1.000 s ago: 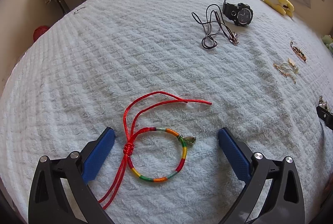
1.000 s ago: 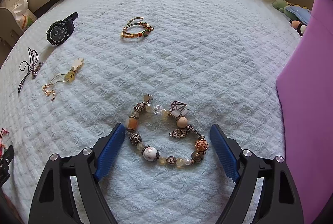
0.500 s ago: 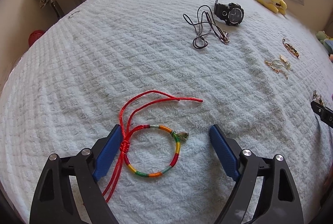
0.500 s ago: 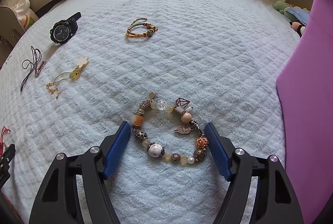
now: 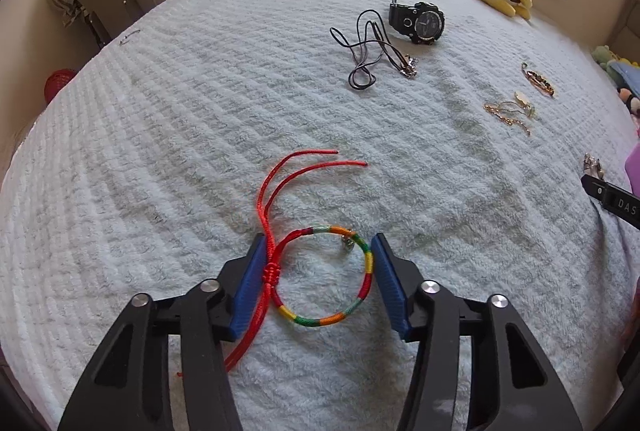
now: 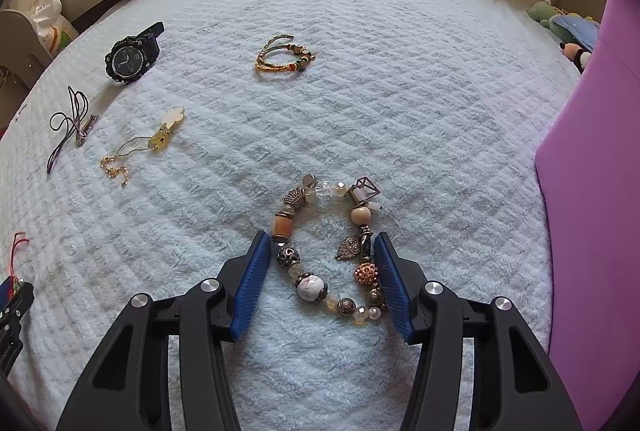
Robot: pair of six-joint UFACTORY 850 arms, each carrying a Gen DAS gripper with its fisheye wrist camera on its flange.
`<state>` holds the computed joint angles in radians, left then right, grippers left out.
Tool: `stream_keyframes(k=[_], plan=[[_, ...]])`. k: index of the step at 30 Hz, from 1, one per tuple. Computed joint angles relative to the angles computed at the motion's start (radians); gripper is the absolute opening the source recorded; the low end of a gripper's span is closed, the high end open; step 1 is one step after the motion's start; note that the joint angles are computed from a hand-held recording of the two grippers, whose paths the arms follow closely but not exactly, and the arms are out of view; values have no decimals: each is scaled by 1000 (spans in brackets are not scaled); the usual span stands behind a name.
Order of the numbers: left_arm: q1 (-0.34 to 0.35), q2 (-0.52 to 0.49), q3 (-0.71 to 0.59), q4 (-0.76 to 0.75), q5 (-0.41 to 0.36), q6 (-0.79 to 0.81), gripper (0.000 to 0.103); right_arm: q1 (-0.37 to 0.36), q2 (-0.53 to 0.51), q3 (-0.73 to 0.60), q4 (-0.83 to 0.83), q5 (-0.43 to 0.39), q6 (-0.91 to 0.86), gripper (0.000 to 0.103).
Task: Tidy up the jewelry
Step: 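Close the right tool on the beaded bracelet while the left tool grasps the rainbow bracelet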
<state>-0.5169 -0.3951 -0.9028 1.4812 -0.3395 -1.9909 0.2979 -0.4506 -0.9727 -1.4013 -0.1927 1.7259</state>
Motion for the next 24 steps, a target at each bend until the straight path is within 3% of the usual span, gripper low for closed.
stream_keyframes(k=[3,5,8,12,16,24], plan=[[-2,6,1,-23,10,29,29,1,4,1,27,1,-25,44],[-4,8,-2,-50,9,62,21,2,10,5,42,9,-45,30],[3,17,-1,-80,36,105,8,6,13,2,117,11,-128,20],[13,29,-2,-136,59,179,7,-7,30,11,207,42,-170,19],[26,46,0,-184,82,238,7,3,56,32,145,26,-84,18],[34,73,-1,-327,96,410,6,20,102,59,286,32,-185,18]])
